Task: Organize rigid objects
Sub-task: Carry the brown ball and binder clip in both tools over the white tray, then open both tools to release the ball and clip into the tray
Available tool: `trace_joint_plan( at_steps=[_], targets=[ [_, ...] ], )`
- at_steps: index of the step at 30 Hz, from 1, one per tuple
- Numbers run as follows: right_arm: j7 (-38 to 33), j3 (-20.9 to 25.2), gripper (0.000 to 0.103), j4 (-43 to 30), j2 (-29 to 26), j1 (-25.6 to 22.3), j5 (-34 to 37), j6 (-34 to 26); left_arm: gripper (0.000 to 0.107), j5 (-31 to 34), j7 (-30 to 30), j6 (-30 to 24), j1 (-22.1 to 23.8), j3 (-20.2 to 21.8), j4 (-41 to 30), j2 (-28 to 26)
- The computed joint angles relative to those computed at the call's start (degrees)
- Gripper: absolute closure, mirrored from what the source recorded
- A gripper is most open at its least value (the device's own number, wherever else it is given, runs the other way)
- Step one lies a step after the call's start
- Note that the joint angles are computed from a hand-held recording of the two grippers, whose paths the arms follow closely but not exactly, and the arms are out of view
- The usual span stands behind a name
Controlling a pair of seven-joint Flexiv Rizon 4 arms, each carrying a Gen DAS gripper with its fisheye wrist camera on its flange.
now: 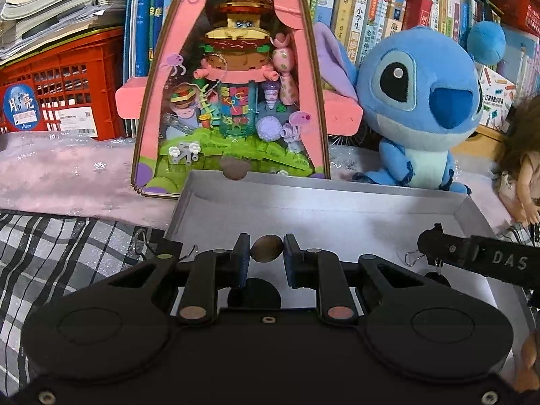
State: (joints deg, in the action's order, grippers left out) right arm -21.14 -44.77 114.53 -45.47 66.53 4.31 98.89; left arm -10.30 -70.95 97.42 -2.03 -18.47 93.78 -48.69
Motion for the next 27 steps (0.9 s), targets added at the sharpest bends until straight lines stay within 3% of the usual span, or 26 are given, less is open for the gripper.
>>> trace_joint_plan(
  at_steps=[21, 24, 27],
  targets=[
    [1.6, 1.6, 0.062, -0.4, 1.0, -1.8, -4.8, -2.7, 0.087, -0.5, -0.2, -0.8, -1.8, 2.1, -0.7, -0.3],
    [1.7, 1.6, 0.062, -0.3, 1.0, -1.7, -4.8, -2.5, 0.082, -0.4, -0.2, -0.6, -1.7, 1.9, -0.5, -0.3],
    [1.7, 1.5, 0.061, -0.3, 0.9, -1.7, -4.9, -2.7, 0.071, -0.4, -0.4, -0.7, -2.5, 2.9, -0.5, 0.0]
  ],
)
